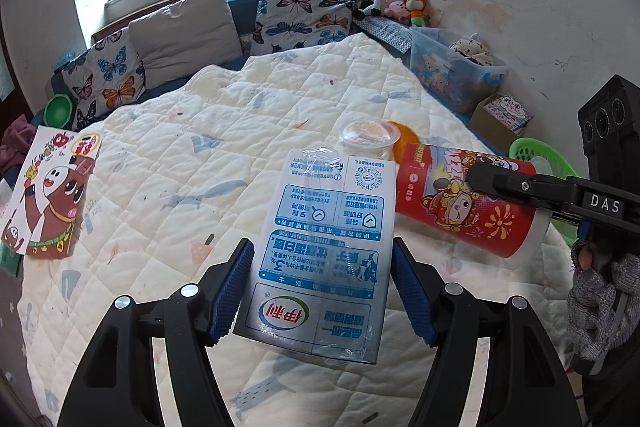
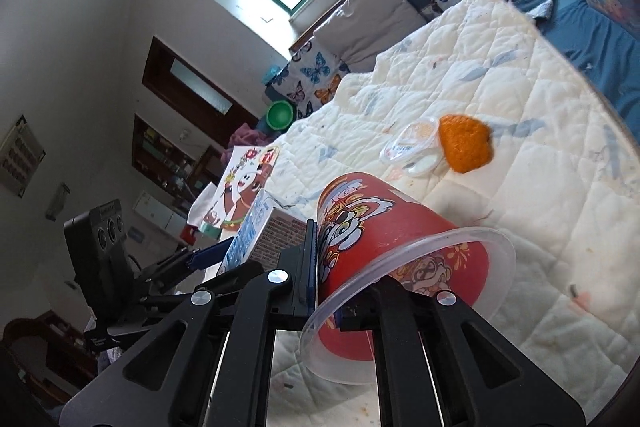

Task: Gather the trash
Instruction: 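Carry the red cup with the right gripper toward the green basket while the left holds the carton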

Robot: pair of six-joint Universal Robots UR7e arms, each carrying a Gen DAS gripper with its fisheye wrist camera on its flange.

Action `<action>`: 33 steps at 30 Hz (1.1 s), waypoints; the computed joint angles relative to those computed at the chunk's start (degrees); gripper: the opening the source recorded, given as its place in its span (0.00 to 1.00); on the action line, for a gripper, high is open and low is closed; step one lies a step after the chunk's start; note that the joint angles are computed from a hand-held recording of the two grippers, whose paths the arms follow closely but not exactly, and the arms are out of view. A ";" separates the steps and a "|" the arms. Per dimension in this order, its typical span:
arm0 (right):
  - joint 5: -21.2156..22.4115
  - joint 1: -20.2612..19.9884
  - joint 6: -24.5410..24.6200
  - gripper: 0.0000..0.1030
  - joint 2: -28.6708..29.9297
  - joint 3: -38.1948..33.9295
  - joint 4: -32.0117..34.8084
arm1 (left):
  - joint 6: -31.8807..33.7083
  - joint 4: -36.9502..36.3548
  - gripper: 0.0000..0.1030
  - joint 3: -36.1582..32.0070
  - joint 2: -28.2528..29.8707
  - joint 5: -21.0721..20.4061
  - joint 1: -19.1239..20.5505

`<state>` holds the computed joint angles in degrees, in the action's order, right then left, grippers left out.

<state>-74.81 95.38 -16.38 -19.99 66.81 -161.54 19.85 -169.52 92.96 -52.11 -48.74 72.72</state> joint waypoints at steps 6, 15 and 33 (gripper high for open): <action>-1.20 -1.29 0.77 0.07 -5.90 7.49 -6.67 | 0.48 0.54 0.64 -0.94 1.42 -1.21 -2.11; -6.06 -4.31 1.47 0.07 -14.76 17.21 -14.94 | 1.30 2.41 0.64 -4.66 6.66 -4.44 -5.61; -19.91 -10.95 2.66 0.12 -22.46 22.45 -20.58 | -1.59 11.72 0.64 -16.27 17.97 -9.10 -10.03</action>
<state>-94.72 84.43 -13.72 -42.46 89.26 -182.12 18.26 -157.80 76.69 -34.14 -57.84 62.69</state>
